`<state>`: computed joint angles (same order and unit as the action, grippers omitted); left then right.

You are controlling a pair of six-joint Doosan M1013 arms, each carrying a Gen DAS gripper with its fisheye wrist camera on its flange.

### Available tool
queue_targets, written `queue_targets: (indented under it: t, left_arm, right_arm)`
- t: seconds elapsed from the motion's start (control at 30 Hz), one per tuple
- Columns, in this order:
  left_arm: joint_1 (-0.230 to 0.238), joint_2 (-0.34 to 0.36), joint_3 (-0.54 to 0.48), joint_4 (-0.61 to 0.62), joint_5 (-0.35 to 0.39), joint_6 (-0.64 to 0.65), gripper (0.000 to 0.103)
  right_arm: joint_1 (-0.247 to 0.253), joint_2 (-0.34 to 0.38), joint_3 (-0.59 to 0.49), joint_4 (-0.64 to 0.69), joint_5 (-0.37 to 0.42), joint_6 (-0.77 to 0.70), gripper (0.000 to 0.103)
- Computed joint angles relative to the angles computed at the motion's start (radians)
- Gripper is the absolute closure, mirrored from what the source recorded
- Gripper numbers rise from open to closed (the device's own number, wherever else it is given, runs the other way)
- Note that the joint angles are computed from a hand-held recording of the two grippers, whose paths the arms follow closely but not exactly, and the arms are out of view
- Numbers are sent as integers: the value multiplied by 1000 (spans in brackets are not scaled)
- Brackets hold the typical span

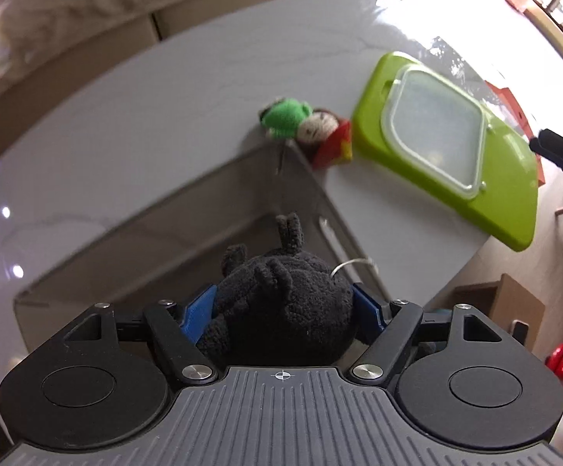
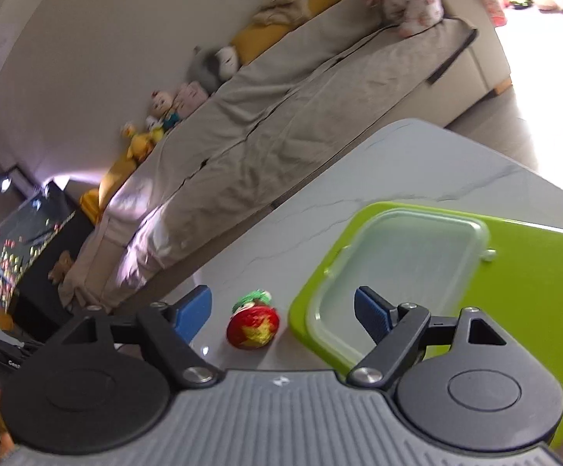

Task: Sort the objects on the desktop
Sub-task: 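Drop the black plush into the clear box with the left gripper while the right gripper grasps the doll, then release the doll into the box with the right gripper while the left gripper grasps the red toy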

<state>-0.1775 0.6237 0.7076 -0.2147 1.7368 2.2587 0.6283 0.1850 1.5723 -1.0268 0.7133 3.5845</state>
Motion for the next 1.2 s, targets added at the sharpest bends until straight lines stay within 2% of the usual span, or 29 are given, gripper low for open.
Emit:
queue_targets:
  t: [0.1, 0.17, 0.37, 0.47, 0.6, 0.7, 1.0, 1.1, 1.17, 1.2]
  left_arm:
    - [13, 44, -20, 6, 96, -22, 24]
    - [11, 62, -14, 21, 125, -23, 24]
    - [7, 97, -2, 44, 150, -11, 23]
    - [-2, 111, 1, 71, 162, 8, 23]
    - [-6, 119, 13, 75, 186, 48, 14]
    - [-1, 115, 21, 46, 189, 73, 10]
    - [46, 115, -15, -83, 226, 23, 5]
    - [82, 112, -49, -169, 222, -26, 4]
    - [111, 104, -68, -226, 204, -60, 3]
    - [126, 99, -75, -248, 190, -77, 3]
  right_arm:
    - [-40, 89, -134, 221, -26, -336, 20]
    - [-56, 154, -233, 351, 5, -554, 20]
    - [-69, 342, -519, 530, 207, -1051, 17]
    - [-90, 422, -643, 632, 306, -1224, 15]
    - [-126, 502, -768, 782, 403, -1331, 15]
    - [-144, 525, -798, 853, 437, -1353, 15]
    - [-158, 575, -859, 909, 543, -1370, 15]
    - [-151, 581, -862, 889, 575, -1366, 23]
    - [-144, 578, -855, 860, 589, -1358, 37]
    - [-140, 573, -846, 845, 590, -1355, 38]
